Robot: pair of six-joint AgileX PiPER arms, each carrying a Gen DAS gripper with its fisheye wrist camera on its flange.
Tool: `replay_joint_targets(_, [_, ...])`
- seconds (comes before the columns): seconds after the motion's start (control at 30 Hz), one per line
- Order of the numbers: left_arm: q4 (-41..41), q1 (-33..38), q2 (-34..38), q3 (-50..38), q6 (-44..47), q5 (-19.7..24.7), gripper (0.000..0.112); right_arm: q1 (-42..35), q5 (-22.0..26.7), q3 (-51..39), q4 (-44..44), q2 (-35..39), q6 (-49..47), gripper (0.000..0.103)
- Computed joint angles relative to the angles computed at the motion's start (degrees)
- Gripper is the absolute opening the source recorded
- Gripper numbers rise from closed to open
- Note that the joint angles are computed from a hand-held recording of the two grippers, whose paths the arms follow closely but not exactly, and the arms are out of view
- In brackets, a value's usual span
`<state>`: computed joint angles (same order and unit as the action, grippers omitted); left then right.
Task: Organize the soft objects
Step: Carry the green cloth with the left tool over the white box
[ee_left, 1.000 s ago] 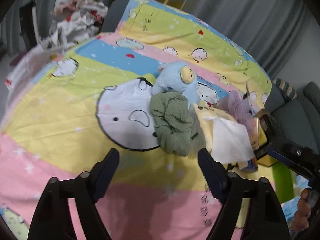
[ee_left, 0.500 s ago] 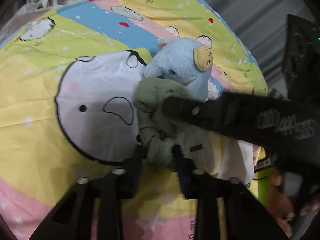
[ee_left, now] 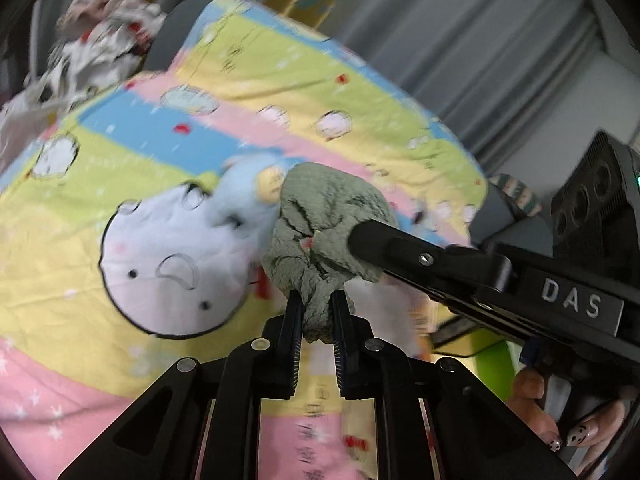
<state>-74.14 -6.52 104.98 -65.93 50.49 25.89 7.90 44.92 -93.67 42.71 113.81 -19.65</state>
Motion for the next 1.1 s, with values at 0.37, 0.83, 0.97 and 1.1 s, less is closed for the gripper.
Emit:
replay_joint_targets(0.37, [17.4,-16.2,-4.6,-5.8,-14.7,-4.3,0.013,-14.7,-6.2,26.2,15.2,-23.9,-15.4,0.005])
replay_joint_targets(0.83, [44.5,-36.9,12.1,-34.1,-39.2,2.2,0.013,-44.5,-0.3,36.2,23.1,-33.2,-25.0,0.005])
replay_joint_targets(0.97, [45.7,-39.7,19.1,-45.4,-40.9,7.4,0.013,-51.6,1.1,36.9,25.7,-32.3,-27.0,0.005])
replay_joint_targets(1.1, [47.0,-42.0,27.6,-59.7,-43.6,14.7,0.013,-56.9,0.8,37.6,27.7,-30.9,-28.6,0.005])
